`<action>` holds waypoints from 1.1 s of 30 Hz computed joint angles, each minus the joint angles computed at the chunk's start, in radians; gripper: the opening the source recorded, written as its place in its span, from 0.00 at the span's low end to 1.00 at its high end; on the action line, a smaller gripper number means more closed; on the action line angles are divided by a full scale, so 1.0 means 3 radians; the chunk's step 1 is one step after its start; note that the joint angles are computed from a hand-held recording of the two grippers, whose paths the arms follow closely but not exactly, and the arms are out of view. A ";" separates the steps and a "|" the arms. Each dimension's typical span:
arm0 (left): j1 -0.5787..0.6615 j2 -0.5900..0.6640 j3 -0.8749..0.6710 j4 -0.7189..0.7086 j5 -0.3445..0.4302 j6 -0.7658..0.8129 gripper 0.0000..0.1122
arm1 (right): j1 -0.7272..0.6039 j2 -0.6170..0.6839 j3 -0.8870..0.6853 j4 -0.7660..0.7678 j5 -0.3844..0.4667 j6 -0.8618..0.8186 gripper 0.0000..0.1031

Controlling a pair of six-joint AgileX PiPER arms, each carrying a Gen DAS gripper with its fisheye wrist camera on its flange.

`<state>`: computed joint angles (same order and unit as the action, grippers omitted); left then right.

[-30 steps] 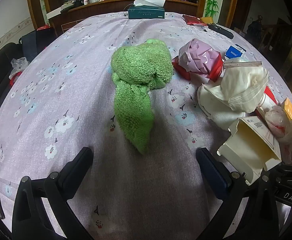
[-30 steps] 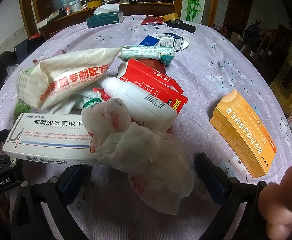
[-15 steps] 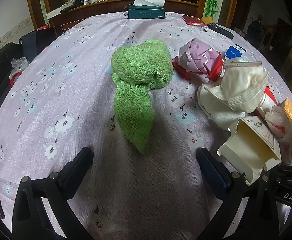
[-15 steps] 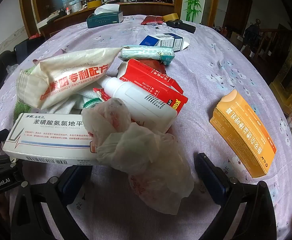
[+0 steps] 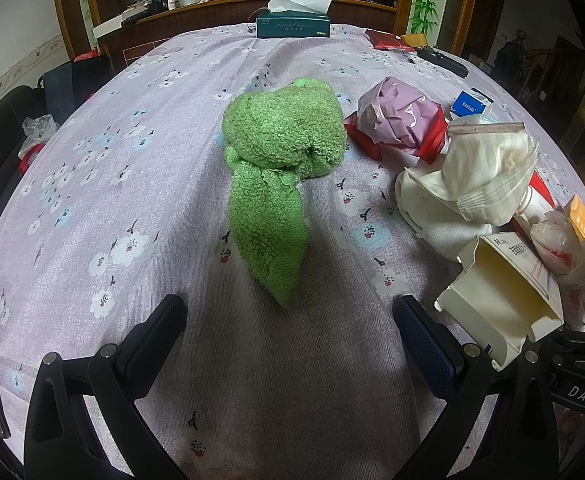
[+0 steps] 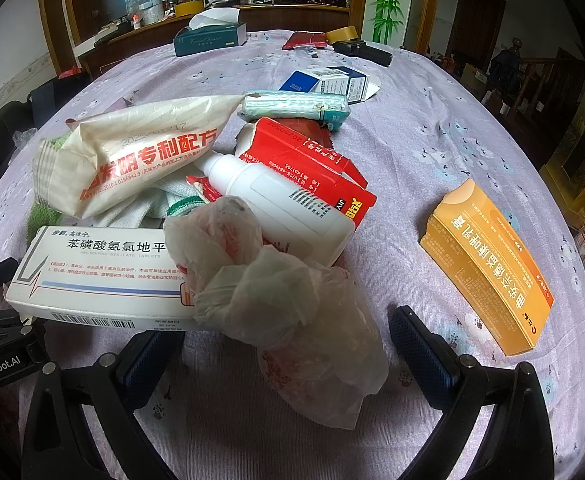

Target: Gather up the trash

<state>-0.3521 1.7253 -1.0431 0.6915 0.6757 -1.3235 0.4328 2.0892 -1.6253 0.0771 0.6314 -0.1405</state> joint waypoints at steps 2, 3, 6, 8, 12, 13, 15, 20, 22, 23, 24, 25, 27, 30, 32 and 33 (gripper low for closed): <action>-0.0001 0.0001 -0.0001 0.0000 0.0002 0.0000 0.92 | 0.0000 0.0000 0.0000 0.0000 0.0000 0.0000 1.00; 0.0000 0.0000 0.0000 0.0000 0.0001 0.0001 0.92 | 0.0000 0.0000 0.0000 0.0000 0.0000 0.0000 1.00; -0.0003 0.0003 -0.0004 0.0004 0.0010 -0.0007 0.92 | -0.0004 0.0004 0.0003 0.0004 -0.0006 -0.0007 1.00; 0.0012 -0.0008 0.0013 0.0002 -0.0006 -0.0004 0.92 | -0.0008 0.0007 0.0008 0.0009 -0.0015 -0.0014 1.00; 0.0004 -0.0023 0.0022 -0.0009 -0.0004 0.0019 0.92 | -0.0055 0.0017 0.0007 0.0187 -0.0005 -0.0317 1.00; -0.0018 -0.0018 -0.0009 -0.0039 0.0034 0.0063 0.92 | -0.0092 0.0030 -0.0031 0.0332 0.0075 -0.0585 1.00; -0.0038 -0.0078 -0.0025 -0.0074 0.0130 0.0226 0.92 | -0.0144 0.0114 -0.0255 0.0443 0.0394 -0.0876 1.00; -0.0318 -0.0539 0.0235 0.0311 0.0263 -0.0323 0.92 | -0.0243 -0.0211 0.0165 0.0503 0.0216 -0.1221 1.00; -0.0560 -0.0704 0.0352 0.0668 0.0468 -0.0807 0.92 | -0.0276 -0.0511 0.0552 0.0490 -0.0081 -0.1433 1.00; -0.0702 -0.0748 0.0395 0.0846 0.0602 -0.1050 0.92 | -0.0298 -0.0661 0.0748 0.0522 -0.0233 -0.1527 1.00; -0.0846 -0.0777 0.0426 0.0989 0.0768 -0.1252 0.92 | -0.0330 -0.0775 0.0870 0.0573 -0.0356 -0.1613 1.00; -0.1000 -0.0794 0.0460 0.1125 0.0933 -0.1450 0.92 | -0.0359 -0.0902 0.1020 0.0608 -0.0499 -0.1648 1.00; -0.1286 -0.0795 0.0538 0.1355 0.1167 -0.1792 0.92 | -0.0440 -0.1148 0.1321 0.0727 -0.0861 -0.1706 1.00; -0.1494 -0.0762 0.0568 0.1449 0.1315 -0.2015 0.92 | -0.0534 -0.1401 0.1649 0.0851 -0.1157 -0.1667 1.00; -0.1678 -0.0663 0.0537 0.1485 0.1502 -0.2201 0.92 | -0.0634 -0.1475 0.1761 0.1206 -0.1119 -0.1901 1.00; -0.1729 -0.0646 0.0525 0.1471 0.1543 -0.2231 0.92 | -0.0686 -0.1503 0.1829 0.1332 -0.1139 -0.1979 1.00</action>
